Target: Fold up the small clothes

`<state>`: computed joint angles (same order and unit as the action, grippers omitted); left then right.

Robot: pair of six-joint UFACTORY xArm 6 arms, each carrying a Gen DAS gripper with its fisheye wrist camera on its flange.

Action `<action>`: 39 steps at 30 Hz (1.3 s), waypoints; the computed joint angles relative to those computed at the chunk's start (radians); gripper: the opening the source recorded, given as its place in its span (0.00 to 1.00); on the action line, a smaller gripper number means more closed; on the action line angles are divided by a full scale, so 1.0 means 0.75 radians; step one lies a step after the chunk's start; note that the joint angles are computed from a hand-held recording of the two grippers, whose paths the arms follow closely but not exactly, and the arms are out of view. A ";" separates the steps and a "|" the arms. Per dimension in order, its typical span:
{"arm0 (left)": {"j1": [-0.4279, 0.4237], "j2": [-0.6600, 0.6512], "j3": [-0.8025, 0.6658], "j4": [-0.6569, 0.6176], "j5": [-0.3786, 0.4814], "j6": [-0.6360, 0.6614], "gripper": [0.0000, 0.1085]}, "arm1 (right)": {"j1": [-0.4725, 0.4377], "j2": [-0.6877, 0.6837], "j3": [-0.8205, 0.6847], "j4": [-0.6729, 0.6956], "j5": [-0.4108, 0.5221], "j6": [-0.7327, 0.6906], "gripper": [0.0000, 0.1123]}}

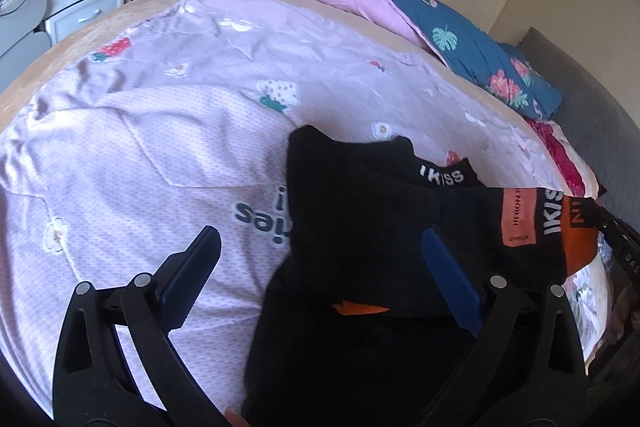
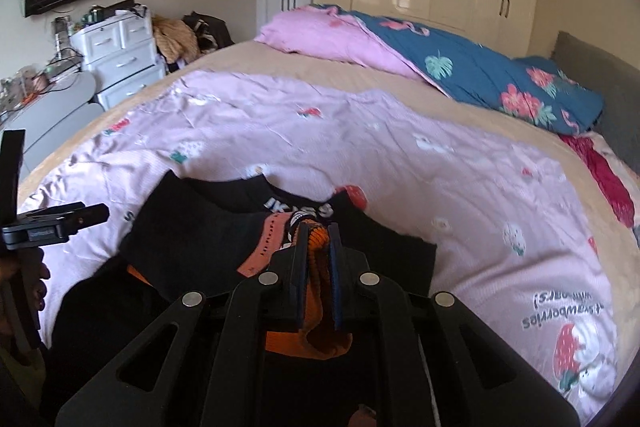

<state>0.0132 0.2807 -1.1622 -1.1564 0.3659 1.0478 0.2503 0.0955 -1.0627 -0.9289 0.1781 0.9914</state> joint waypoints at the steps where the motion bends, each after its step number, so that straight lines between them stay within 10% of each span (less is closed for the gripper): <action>1: -0.008 0.003 -0.001 0.007 -0.005 -0.001 0.86 | -0.004 0.004 0.001 -0.013 0.009 0.017 0.08; 27: -0.113 0.147 -0.146 0.108 -0.001 -0.030 0.86 | -0.003 0.092 -0.031 0.039 0.147 -0.003 0.09; 30: -0.113 0.160 -0.154 0.124 0.001 -0.042 0.86 | 0.008 0.098 -0.045 0.040 0.193 0.007 0.37; 35: -0.131 0.170 -0.150 0.158 -0.029 -0.031 0.86 | 0.016 0.116 -0.039 0.096 0.143 -0.034 0.41; 39: -0.125 0.187 -0.165 0.070 0.017 0.061 0.52 | 0.041 0.157 -0.036 0.237 0.108 -0.161 0.41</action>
